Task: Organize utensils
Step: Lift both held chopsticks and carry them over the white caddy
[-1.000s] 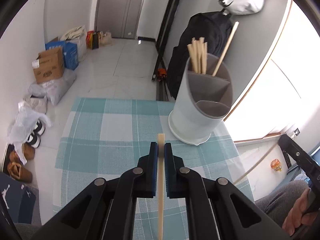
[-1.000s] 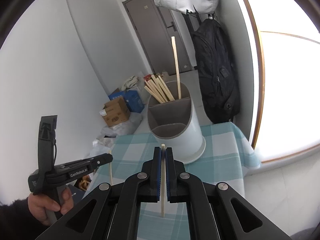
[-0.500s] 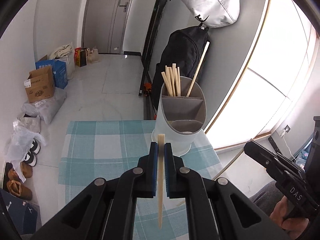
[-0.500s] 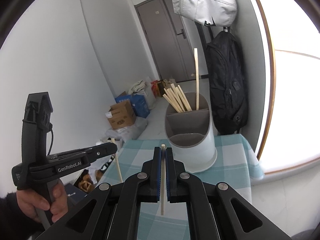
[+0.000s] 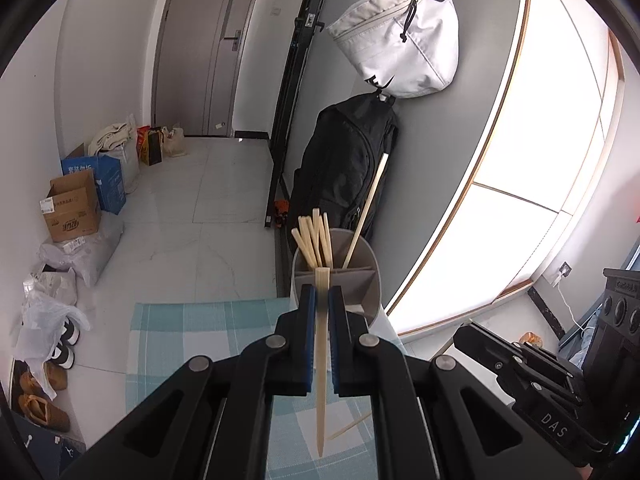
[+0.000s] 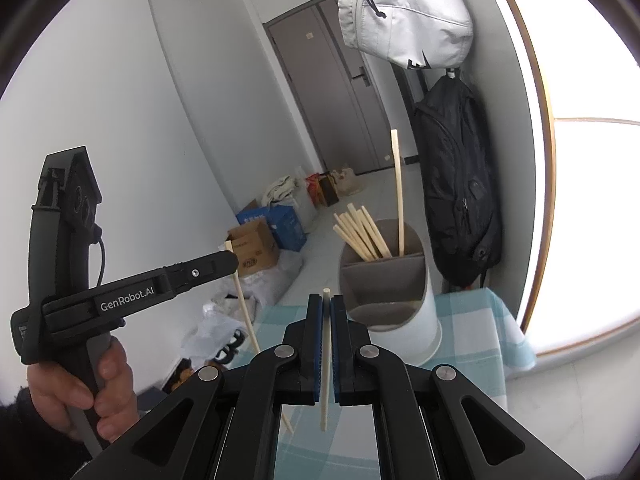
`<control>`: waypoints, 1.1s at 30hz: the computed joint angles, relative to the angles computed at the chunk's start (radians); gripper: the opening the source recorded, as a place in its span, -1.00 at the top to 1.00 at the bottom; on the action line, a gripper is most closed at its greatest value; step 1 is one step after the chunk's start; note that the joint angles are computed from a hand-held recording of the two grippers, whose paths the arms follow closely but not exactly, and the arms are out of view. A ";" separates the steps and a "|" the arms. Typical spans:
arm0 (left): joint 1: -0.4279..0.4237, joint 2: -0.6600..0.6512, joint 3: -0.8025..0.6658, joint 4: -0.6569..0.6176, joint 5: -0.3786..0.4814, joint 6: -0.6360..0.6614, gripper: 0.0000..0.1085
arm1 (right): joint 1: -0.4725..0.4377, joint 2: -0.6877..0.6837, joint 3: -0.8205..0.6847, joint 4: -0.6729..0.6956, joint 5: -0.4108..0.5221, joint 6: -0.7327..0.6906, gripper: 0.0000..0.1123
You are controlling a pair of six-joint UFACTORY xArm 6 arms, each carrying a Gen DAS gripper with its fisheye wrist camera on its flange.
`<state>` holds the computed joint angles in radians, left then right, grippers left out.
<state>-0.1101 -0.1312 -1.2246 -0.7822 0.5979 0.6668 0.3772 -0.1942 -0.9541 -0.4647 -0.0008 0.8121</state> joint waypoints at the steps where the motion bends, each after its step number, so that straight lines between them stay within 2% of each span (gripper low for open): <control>1: 0.000 0.011 -0.020 -0.005 0.005 -0.005 0.96 | 0.001 0.001 -0.011 0.038 0.005 -0.035 0.95; 3: 0.005 0.043 -0.082 -0.009 0.032 -0.025 0.96 | 0.004 0.010 -0.046 0.152 0.021 -0.146 0.95; 6: 0.011 0.100 -0.180 -0.012 0.066 -0.063 0.96 | -0.001 0.030 -0.105 0.254 0.048 -0.251 0.95; 10: 0.001 0.170 -0.291 0.010 0.061 -0.106 0.96 | -0.019 0.077 -0.217 0.354 0.093 -0.358 0.95; 20: -0.025 0.335 -0.506 0.050 0.021 -0.178 0.96 | -0.083 0.238 -0.511 0.358 0.198 -0.444 0.95; 25: -0.031 0.426 -0.605 0.063 0.031 -0.207 0.96 | -0.099 0.326 -0.619 0.371 0.241 -0.499 0.95; 28: -0.040 0.454 -0.613 0.055 0.000 -0.192 0.96 | -0.102 0.374 -0.670 0.427 0.264 -0.562 0.95; 33: -0.047 0.464 -0.574 0.024 -0.040 -0.160 0.96 | -0.106 0.420 -0.702 0.399 0.270 -0.587 0.95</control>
